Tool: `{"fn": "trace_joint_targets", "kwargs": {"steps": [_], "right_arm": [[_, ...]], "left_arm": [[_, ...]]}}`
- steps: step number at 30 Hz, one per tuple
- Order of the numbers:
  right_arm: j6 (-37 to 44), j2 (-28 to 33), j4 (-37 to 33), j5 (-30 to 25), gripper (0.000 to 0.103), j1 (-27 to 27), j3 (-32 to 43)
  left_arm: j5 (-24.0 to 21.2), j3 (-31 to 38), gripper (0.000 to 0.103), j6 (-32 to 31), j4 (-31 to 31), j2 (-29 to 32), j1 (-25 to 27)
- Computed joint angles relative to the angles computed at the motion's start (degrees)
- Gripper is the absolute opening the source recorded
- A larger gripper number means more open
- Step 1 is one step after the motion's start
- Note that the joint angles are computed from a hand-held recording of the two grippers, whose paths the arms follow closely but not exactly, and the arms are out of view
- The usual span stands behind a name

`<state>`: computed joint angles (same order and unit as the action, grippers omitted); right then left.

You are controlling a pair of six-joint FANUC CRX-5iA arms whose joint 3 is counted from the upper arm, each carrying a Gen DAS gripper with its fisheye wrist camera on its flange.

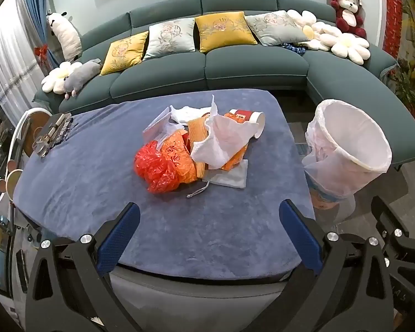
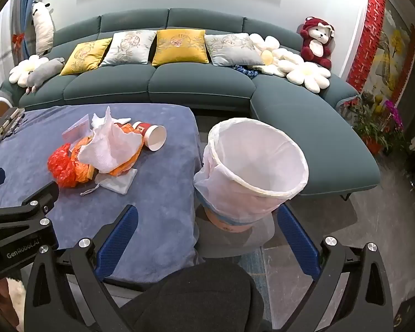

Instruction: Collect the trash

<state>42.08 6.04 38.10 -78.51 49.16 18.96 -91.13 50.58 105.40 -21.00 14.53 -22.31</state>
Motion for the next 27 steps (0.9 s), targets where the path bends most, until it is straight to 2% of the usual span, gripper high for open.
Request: {"fn": "trace_joint_targets", "kwargs": {"steps": [20, 27], "right_arm": [[0.85, -0.64, -0.58, 0.96, 0.096, -0.31, 0.21], [0.66, -0.17, -0.01, -0.49, 0.096, -0.21, 1.17]], "left_arm": [[-0.11, 0.07, 0.096, -0.09, 0.07, 0.05, 0.02], [-0.14, 0.09, 0.096, 0.0, 0.03, 0.05, 0.0]]}}
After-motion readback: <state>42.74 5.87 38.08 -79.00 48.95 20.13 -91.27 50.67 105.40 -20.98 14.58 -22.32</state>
